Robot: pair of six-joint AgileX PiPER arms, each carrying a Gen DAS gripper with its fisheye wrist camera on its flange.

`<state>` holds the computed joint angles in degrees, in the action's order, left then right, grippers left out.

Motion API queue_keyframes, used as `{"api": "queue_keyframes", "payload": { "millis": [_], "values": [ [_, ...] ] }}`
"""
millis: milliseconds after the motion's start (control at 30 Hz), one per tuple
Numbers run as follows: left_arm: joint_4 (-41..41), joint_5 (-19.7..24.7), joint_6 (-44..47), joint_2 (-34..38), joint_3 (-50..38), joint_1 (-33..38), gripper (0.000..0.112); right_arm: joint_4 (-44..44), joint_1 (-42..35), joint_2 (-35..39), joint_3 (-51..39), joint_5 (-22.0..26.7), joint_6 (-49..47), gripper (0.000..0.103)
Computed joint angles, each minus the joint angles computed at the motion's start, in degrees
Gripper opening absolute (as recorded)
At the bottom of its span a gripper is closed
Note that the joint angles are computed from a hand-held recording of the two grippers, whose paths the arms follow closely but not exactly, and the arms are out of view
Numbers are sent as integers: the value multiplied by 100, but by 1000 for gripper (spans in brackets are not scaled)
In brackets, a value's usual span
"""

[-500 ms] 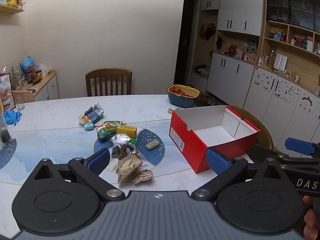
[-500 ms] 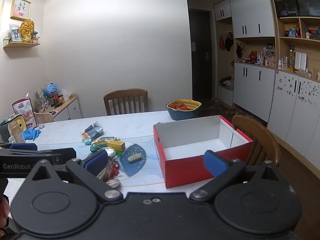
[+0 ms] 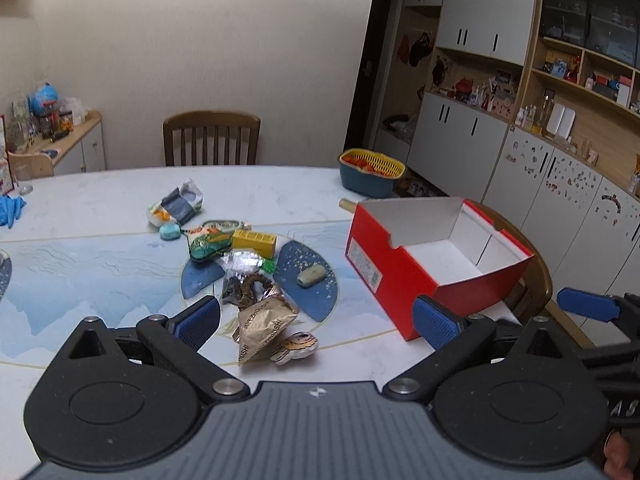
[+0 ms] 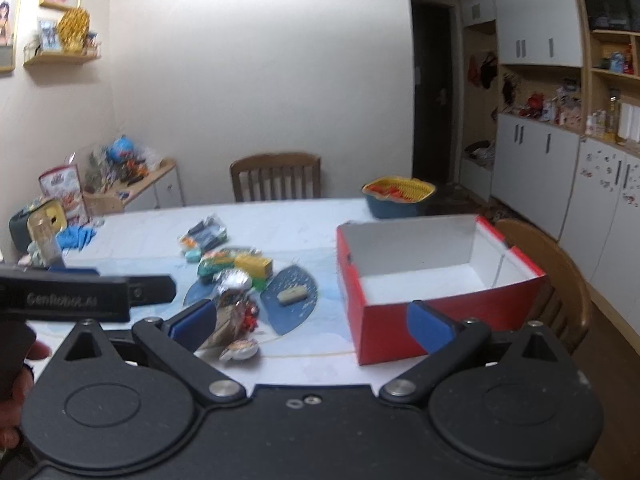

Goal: Organize objects
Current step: 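Reach the left tool to the gold foil bag and the right tool to the cartoon keychain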

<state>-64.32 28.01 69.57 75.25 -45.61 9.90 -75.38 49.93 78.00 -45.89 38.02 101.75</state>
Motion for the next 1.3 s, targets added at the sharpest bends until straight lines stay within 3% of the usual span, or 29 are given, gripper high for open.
{"api": "queue_keyframes", "payload": {
  "millis": [200,433,700,900,1033,1100,1300],
  "values": [
    [-98,-120,438,1074,-584,32,103,225,-507,879,-471,-917,-435,99],
    [33,-279,614,2407,-1477,13,103,763,-793,1976,-1255,-1492,-1309,97],
    [782,399,229,3612,-2614,25,102,2055,-1069,3176,-2357,-1789,-2867,91],
    [1705,1174,-791,4472,-3736,76,86,3051,-1173,3821,-2985,-1820,-4083,83],
    [1833,1611,-868,4774,-4154,113,83,3459,-1214,4129,-3354,-1757,-4586,78],
    [1893,1807,-909,4883,-4324,138,73,3753,-1232,4252,-3536,-1695,-4957,75],
    [1990,2217,-974,5144,-4761,258,64,4292,-1270,4526,-3937,-1513,-5677,64]
  ]
}}
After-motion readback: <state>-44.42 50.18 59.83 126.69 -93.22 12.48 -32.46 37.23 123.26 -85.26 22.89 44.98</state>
